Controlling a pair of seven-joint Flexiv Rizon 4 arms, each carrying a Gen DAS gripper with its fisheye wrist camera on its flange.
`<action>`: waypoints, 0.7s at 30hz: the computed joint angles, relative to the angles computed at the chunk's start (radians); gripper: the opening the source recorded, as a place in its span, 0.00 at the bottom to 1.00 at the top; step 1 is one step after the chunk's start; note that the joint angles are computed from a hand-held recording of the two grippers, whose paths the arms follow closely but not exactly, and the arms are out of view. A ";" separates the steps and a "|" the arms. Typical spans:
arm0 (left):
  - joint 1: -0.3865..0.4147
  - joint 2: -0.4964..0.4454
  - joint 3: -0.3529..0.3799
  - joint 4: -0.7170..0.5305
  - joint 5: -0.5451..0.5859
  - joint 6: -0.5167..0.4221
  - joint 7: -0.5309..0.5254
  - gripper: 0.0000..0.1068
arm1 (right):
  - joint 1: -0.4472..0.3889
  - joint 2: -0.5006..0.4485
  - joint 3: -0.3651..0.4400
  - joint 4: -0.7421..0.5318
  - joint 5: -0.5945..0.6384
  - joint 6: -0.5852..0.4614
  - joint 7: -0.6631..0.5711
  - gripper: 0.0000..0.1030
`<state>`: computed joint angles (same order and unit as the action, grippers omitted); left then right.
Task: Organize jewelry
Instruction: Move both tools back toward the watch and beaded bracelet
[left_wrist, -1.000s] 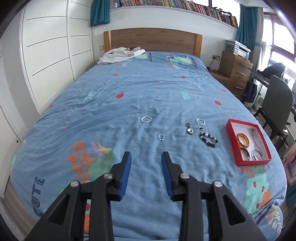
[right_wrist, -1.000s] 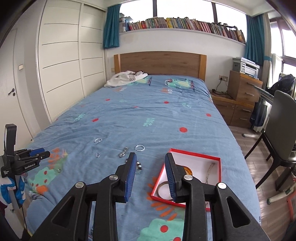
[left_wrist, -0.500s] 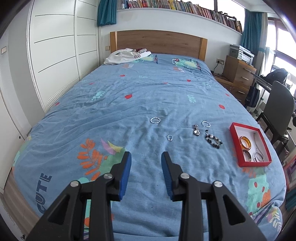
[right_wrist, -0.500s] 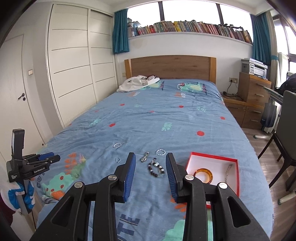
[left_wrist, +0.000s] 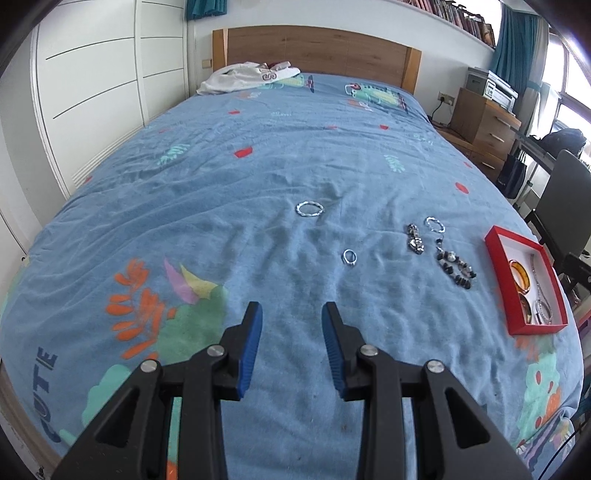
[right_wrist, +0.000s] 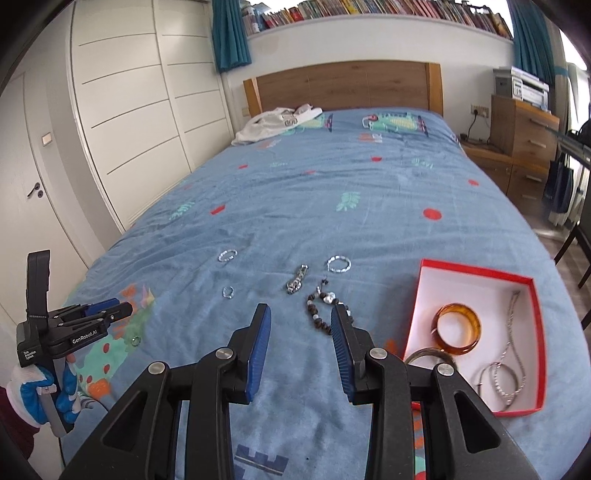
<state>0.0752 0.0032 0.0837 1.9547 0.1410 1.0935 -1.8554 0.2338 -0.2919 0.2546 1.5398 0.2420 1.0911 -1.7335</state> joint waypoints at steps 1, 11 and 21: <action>0.001 -0.016 -0.003 -0.005 -0.008 0.007 0.006 0.30 | 0.003 -0.012 -0.002 -0.006 -0.002 -0.004 0.004 0.33; -0.017 -0.167 0.004 -0.065 -0.087 0.060 0.029 0.30 | -0.003 -0.135 0.016 -0.095 0.002 -0.035 -0.001 0.33; -0.033 -0.270 0.007 -0.127 -0.155 0.119 0.079 0.30 | -0.008 -0.216 0.044 -0.156 0.023 -0.053 -0.018 0.33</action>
<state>0.0426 -0.2668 0.0911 1.8279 -0.0140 1.2129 -1.7767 0.2262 -0.5076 0.2991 1.3836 0.2645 1.0384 -1.7518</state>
